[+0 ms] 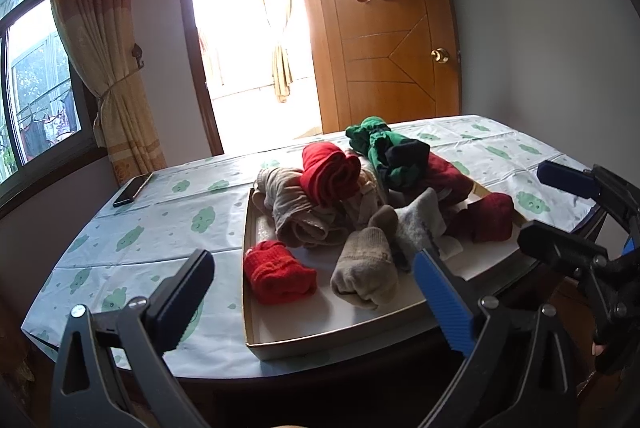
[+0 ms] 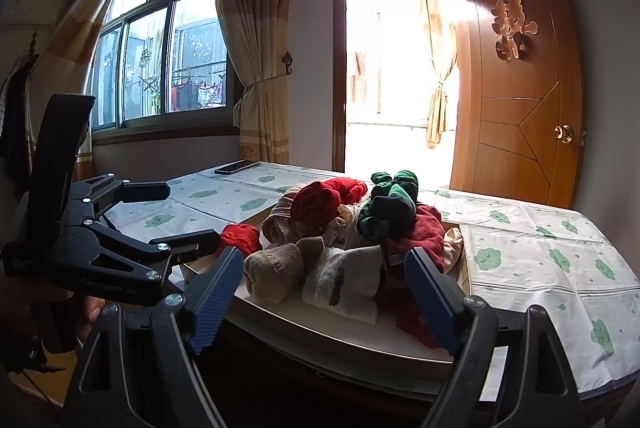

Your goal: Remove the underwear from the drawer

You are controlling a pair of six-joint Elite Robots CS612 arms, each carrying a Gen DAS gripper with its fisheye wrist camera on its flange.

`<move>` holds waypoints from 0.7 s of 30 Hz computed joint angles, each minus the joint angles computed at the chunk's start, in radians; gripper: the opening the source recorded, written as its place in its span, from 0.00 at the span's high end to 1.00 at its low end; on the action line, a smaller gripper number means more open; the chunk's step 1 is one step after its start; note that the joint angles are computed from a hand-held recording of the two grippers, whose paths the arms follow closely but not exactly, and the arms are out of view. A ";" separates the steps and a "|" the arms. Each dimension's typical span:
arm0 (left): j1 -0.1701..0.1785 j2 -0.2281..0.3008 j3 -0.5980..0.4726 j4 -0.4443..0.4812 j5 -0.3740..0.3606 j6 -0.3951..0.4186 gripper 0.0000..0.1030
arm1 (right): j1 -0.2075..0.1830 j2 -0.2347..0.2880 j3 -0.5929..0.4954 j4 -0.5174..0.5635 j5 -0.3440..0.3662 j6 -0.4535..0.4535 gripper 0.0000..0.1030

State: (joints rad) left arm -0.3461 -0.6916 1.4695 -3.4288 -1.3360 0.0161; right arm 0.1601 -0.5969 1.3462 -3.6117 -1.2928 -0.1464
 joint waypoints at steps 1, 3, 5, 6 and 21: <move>0.000 0.001 -0.002 0.004 -0.001 0.000 0.01 | 0.000 0.000 0.000 0.000 0.000 -0.001 0.18; -0.002 0.001 -0.002 0.007 0.000 0.002 0.01 | 0.000 0.000 0.000 0.001 0.001 -0.001 0.18; -0.003 0.001 -0.003 0.010 0.003 0.005 0.01 | 0.000 -0.001 0.001 0.001 0.000 -0.002 0.18; -0.003 0.002 -0.004 0.012 0.004 0.005 0.01 | 0.000 -0.001 0.001 0.001 0.000 -0.002 0.18; -0.004 0.004 -0.005 0.022 0.013 0.003 0.00 | -0.002 -0.002 0.002 0.003 0.000 -0.003 0.18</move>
